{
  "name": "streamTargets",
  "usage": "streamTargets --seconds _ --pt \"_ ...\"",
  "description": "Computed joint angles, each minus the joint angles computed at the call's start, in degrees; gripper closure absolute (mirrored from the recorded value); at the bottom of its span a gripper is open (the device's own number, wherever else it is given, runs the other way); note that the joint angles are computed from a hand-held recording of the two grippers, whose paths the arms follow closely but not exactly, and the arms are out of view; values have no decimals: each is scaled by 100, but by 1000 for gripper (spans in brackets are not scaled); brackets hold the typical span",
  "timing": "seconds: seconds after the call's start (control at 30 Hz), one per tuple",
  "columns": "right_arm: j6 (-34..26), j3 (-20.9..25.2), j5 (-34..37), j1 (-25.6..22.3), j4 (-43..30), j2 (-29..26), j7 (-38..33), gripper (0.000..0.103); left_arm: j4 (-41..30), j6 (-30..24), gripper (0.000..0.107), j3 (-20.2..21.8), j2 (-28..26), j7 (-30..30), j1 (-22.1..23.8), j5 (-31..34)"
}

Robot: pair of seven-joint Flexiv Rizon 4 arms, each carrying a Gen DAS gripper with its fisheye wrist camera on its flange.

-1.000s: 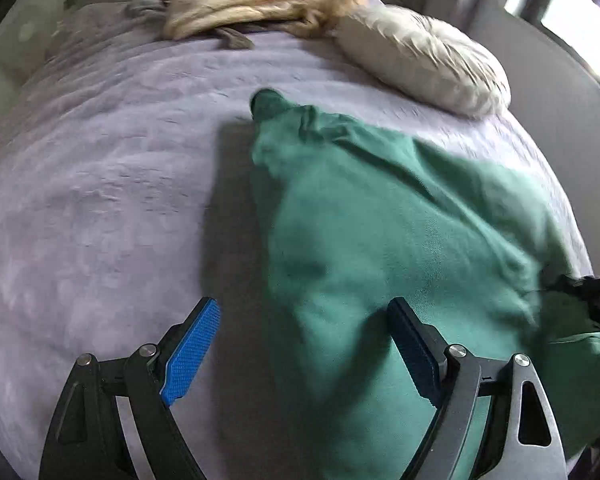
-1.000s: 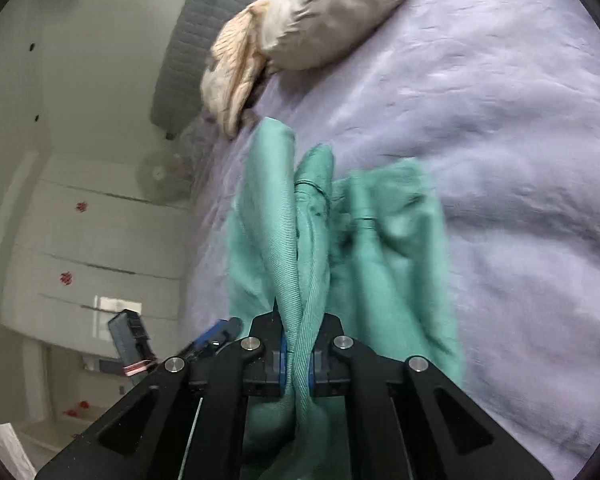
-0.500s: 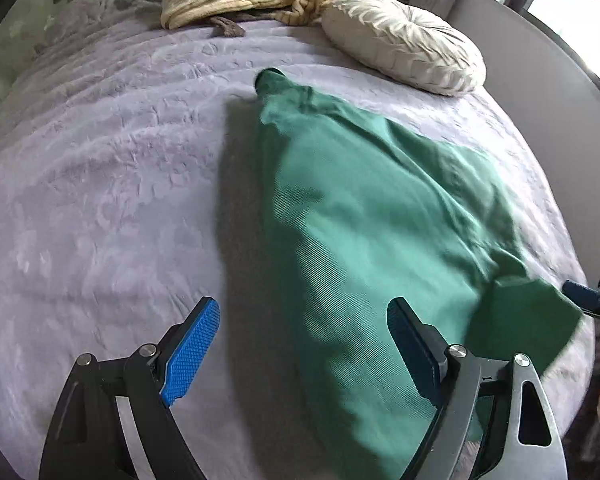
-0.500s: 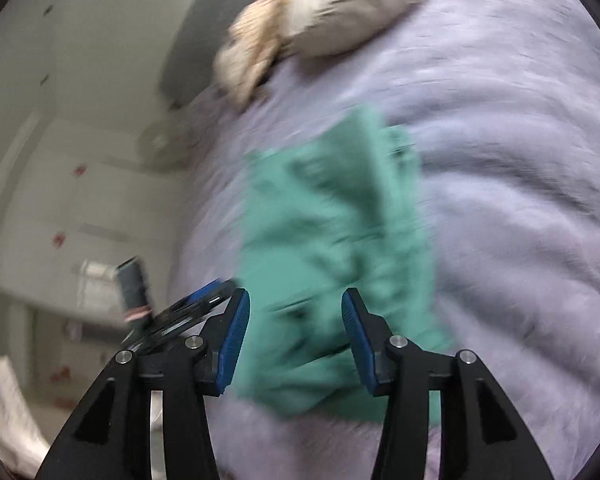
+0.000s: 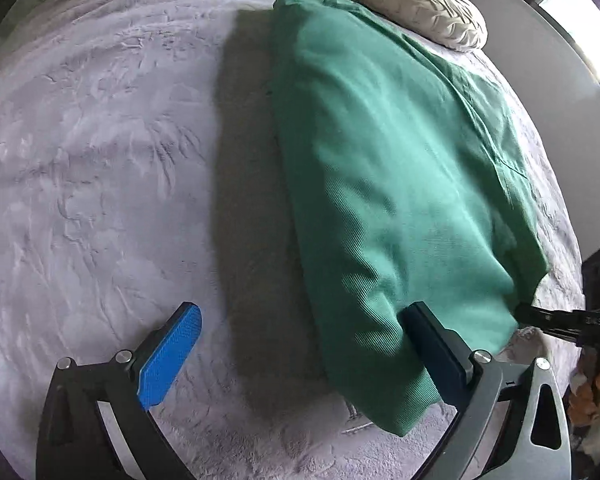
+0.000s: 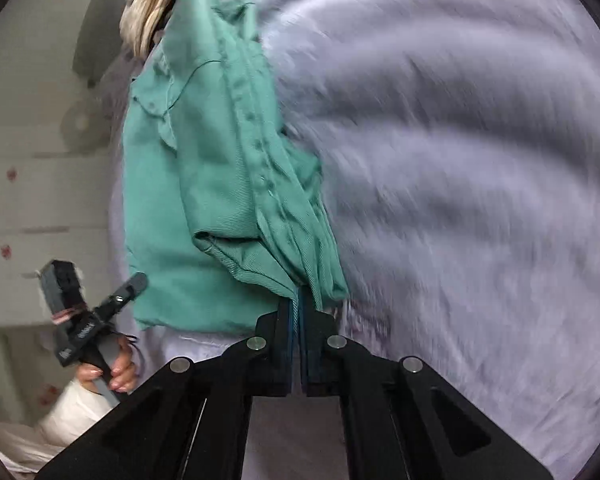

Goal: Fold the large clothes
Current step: 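Lower the jacket onto the bed with the left tool while the right tool holds its end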

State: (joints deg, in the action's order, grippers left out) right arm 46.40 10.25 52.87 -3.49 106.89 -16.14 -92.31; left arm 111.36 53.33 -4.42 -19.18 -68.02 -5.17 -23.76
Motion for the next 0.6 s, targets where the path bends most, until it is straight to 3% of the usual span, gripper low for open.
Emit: streamTargets --seconds 0.17,0.23,0.27,0.3,0.37,0.43,0.47,0.5,0.6 --pt "464 -39 -319 220 67 398 231 90 -18 -33 5 64 78 -157 -71 219" --pt "595 -44 -258 232 -76 427 42 60 -39 -51 5 80 86 -251 -96 286" --pt "643 -60 -291 264 -177 368 34 31 -51 -73 5 89 86 -303 -101 310" --pt "713 -75 -343 282 -275 299 -20 28 -62 -103 5 95 95 -355 -104 325" --pt "485 -78 -355 241 -592 -10 -41 32 -60 -144 5 99 127 -400 -100 344" --pt "280 46 -331 110 -860 -323 44 52 1 -160 5 100 201 -373 -86 342" --pt "97 -7 -340 166 -988 -456 120 82 26 -159 5 102 227 -365 -88 350" --pt "70 -116 -496 383 -1167 -589 342 91 57 -147 5 101 250 -340 -84 346" --pt "736 -153 -1849 689 -946 -619 675 94 192 -22 5 74 280 -245 -66 236"
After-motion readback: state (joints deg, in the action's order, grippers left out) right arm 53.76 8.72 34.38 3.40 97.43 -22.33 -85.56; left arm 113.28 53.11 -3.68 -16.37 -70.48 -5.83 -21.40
